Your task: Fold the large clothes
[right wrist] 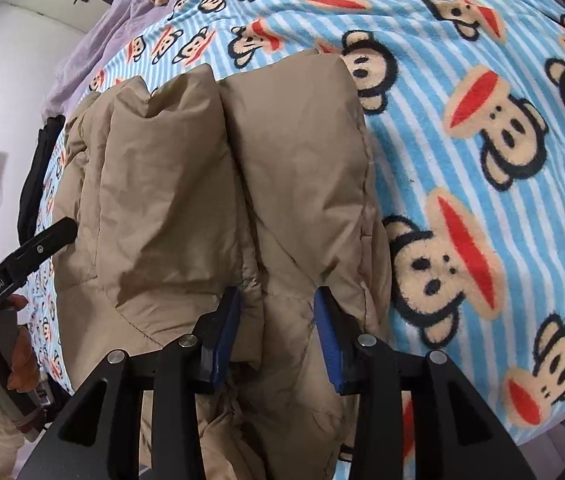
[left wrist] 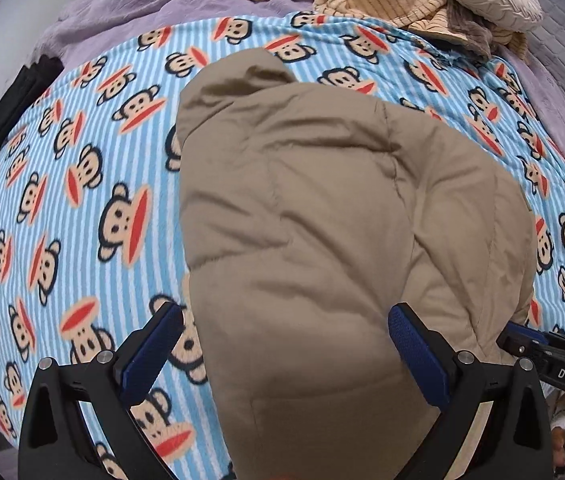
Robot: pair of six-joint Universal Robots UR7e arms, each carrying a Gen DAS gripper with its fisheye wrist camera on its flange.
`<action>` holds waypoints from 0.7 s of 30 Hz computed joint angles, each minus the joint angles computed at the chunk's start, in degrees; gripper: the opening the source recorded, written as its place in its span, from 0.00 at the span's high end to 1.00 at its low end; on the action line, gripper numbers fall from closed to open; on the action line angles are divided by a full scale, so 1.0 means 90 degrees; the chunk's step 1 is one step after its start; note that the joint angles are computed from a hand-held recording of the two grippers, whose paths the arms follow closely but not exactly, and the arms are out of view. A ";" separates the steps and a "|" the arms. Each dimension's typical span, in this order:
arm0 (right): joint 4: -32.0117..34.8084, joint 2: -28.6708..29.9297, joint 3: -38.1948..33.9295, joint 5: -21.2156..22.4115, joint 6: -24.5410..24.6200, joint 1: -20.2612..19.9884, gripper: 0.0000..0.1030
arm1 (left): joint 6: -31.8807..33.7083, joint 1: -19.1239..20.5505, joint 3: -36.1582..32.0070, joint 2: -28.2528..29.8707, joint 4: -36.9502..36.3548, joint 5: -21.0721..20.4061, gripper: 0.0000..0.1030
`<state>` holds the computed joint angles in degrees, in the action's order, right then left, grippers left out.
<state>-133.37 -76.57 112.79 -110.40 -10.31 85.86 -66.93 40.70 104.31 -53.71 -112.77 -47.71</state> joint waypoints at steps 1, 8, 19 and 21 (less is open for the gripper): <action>0.0038 -0.0001 -0.0001 -0.0007 -0.0040 -0.0003 0.59 | -0.0135 -0.0040 0.0082 -0.0052 -0.0007 -0.0056 0.00; -0.0111 0.0088 0.0083 -0.0174 -0.0167 -0.0004 0.59 | -0.0201 -0.0144 0.0355 -0.0267 -0.0094 -0.0248 0.00; -0.0611 0.0101 0.0350 -0.0614 0.0237 0.0263 0.58 | 0.0020 -0.0239 0.0789 -0.0679 -0.0384 -0.0388 0.00; -0.0529 0.0065 0.0318 -0.0665 0.0459 0.0330 0.57 | 0.0064 -0.0259 0.0812 -0.0745 -0.0291 -0.0363 0.00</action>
<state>-138.13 -75.99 115.65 -116.38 -6.18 88.83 -66.35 38.37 111.62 -60.42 -115.39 -50.98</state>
